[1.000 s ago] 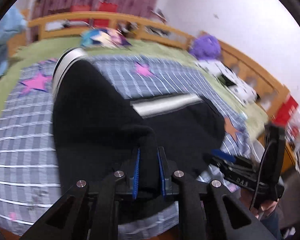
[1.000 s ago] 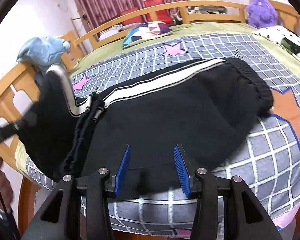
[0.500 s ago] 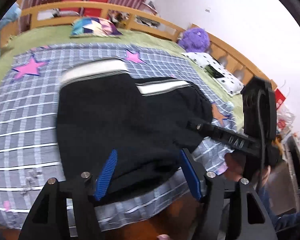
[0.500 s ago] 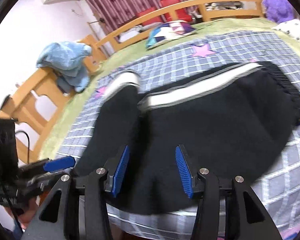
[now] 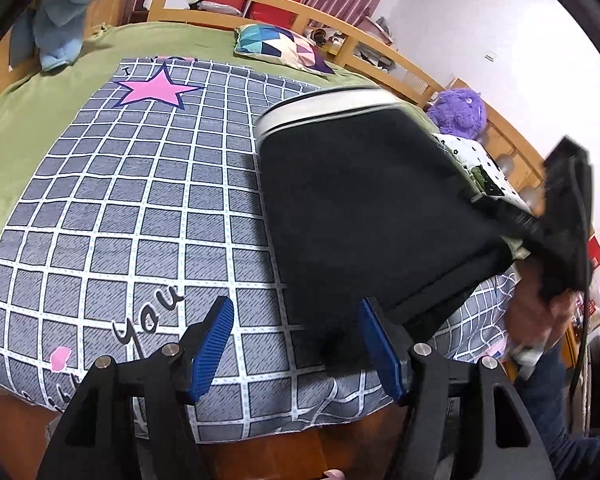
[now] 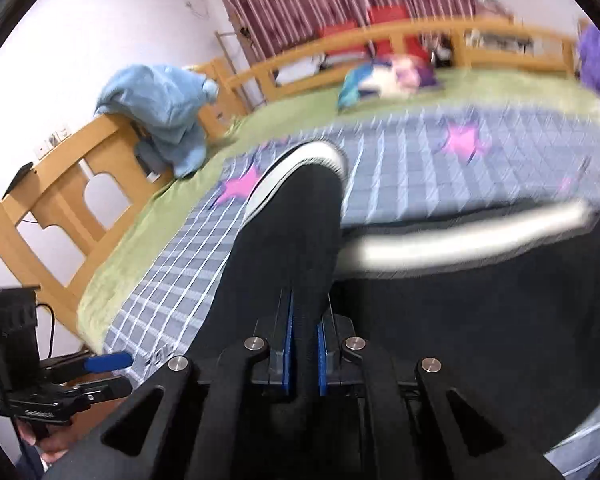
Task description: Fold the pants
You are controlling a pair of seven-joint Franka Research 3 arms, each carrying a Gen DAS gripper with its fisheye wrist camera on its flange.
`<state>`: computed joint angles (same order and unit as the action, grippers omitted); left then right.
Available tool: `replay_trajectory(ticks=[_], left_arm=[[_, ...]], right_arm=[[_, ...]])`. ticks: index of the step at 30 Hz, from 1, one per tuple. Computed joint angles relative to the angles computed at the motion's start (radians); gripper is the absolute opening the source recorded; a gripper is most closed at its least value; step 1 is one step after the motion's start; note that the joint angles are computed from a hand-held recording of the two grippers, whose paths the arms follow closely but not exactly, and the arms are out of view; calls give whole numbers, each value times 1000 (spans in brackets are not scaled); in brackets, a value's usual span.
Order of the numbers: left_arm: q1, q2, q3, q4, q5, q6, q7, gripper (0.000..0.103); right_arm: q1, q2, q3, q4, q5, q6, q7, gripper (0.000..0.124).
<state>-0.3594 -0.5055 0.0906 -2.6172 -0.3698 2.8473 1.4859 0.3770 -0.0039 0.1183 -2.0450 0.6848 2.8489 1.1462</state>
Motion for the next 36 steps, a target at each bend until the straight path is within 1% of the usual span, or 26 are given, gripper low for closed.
replay_trajectory(ticks=[4,6,7,8,11,12,13,14,15,18,21,22,23,24,25,26,27,28,29,30,31,32,33,34,35,36], left_arm=[[-37,63,3,62,-29,4,20,63],[-47,107,-15,106,-36,2,37,63],[-45,125,-30,123,-37,6,41,63],[-48,149,-40,146,-42,8,48,63],[-55,231,-72,230,-79,6,74,63],[-51,261,-88,262,-87,4,79,63],[-36,282,-113,284,-76,1,69,63],[-16,302,-140,308,-53,-4,49,63],[4,327,-169,335,-19,-7,23,63],[39,358,-221,375,36,-2,-32,63],[77,386,-276,389,159,34,-167,63],[86,395,-288,394,206,34,-207,63],[102,412,-310,400,293,27,-283,63],[104,421,-318,400,334,20,-321,63],[100,445,-327,412,365,-6,-351,63],[83,464,-319,424,410,-33,-387,63],[102,480,-346,430,526,-58,-483,63],[100,482,-348,425,594,-62,-535,63],[97,479,-348,417,643,-59,-567,64],[93,470,-346,409,641,-55,-555,65],[87,464,-341,405,605,-58,-517,67],[82,456,-336,403,554,-67,-471,67],[77,443,-329,397,500,-75,-429,67],[74,434,-324,391,464,-76,-403,67],[73,428,-318,388,433,-77,-384,67],[73,419,-314,383,411,-79,-378,67]], right_arm=[[-62,-27,-47,17,-200,18,101,9],[-111,-29,-71,16,-351,9,209,9],[-129,-28,-80,10,-387,7,228,9],[-158,-23,-92,-1,-479,7,300,9],[-209,22,-119,11,-628,-58,412,9],[-221,51,-131,24,-661,-113,440,10],[-229,58,-131,17,-629,-118,410,10],[-242,50,-124,-9,-527,-96,322,12],[-246,31,-123,-32,-489,-78,283,13],[-248,-28,-125,-84,-549,-31,330,11],[-242,-98,-122,-161,-492,57,280,12],[-214,-117,-134,-193,-393,105,185,12],[-154,-139,-169,-225,-277,147,65,16],[-130,-139,-181,-227,-232,142,-4,19],[-140,-129,-165,-225,-257,124,-14,19],[-185,-118,-125,-224,-342,113,47,19],[-232,-102,-89,-239,-440,106,121,19],[-245,-89,-82,-248,-468,104,151,19],[-222,-84,-103,-257,-426,114,118,20],[-198,-91,-122,-278,-368,134,64,20],[-208,-102,-111,-292,-379,135,55,19],[-220,-113,-102,-296,-418,122,74,19],[-209,-127,-114,-283,-401,84,34,19],[-193,-134,-129,-274,-336,69,-31,19],[-142,-145,-174,-259,-201,82,-151,20],[-109,-142,-201,-241,-79,114,-250,28]])
